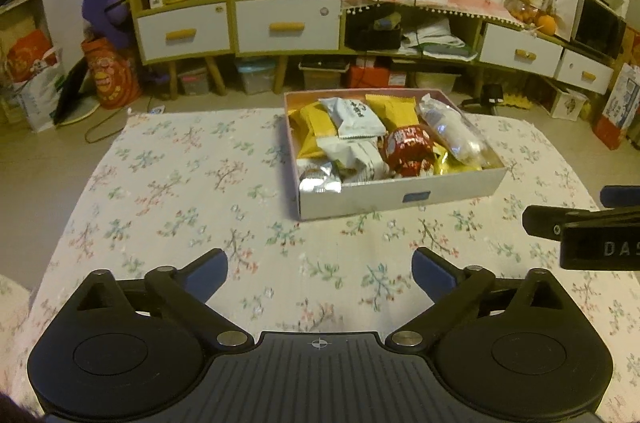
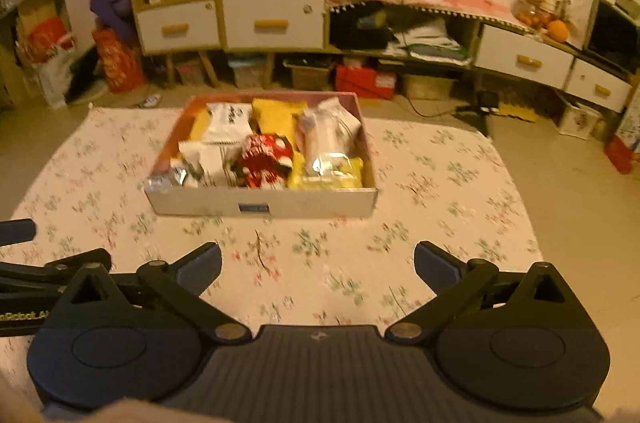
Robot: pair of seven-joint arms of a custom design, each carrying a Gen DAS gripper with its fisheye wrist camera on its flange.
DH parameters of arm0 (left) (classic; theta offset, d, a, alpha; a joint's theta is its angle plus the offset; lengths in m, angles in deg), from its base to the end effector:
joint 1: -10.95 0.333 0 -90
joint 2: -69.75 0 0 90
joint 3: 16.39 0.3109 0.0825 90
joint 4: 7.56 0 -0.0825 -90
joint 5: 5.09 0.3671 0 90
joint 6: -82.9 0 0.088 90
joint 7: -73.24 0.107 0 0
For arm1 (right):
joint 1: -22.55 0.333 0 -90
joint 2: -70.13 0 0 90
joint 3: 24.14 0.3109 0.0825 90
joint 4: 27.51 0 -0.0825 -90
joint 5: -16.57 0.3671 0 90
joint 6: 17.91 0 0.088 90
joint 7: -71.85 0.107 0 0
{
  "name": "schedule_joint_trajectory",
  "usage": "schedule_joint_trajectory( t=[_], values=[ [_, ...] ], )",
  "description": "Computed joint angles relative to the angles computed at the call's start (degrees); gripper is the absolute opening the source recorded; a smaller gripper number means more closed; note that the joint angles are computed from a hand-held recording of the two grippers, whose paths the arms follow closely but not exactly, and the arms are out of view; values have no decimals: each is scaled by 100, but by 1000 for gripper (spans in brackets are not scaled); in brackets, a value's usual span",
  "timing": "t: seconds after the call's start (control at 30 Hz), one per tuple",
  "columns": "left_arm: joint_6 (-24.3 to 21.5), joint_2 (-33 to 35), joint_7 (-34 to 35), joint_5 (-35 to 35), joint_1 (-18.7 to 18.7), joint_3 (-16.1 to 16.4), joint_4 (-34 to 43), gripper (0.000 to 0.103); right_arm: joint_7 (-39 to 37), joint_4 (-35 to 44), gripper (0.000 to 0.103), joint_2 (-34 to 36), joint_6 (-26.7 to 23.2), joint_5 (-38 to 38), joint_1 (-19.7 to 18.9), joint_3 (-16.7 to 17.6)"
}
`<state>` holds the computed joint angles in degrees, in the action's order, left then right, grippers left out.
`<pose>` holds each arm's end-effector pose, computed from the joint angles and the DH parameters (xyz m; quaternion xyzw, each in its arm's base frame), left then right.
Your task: Organize snacks
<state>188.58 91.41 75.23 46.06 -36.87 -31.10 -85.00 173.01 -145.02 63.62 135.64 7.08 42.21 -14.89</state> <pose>0.3911 -0.5487 0.5487 -0.7354 0.5581 -0.2414 0.2991 0.4827 0.2769 0.5760 -0.7844 0.5001 -0.2154 0.2972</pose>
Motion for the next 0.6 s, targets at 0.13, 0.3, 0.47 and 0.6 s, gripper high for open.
schedule_joint_trajectory(
  t=[0.13,0.3,0.47,0.6],
  values=[
    [-70,-26,-118,-153,-17,-46,-7,101,-69,-198,103,-117,64,109,34,6],
    [-194,-21,-134,-321,-2,-62,41,101,-40,-159,103,-80,-106,95,3,46],
    [-369,88,-31,-363,-50,-53,216,101,180,-150,103,-51,-220,-274,-19,96],
    [-451,146,35,-375,-99,-27,308,101,315,-178,103,-49,-228,-686,-32,117]
  ],
)
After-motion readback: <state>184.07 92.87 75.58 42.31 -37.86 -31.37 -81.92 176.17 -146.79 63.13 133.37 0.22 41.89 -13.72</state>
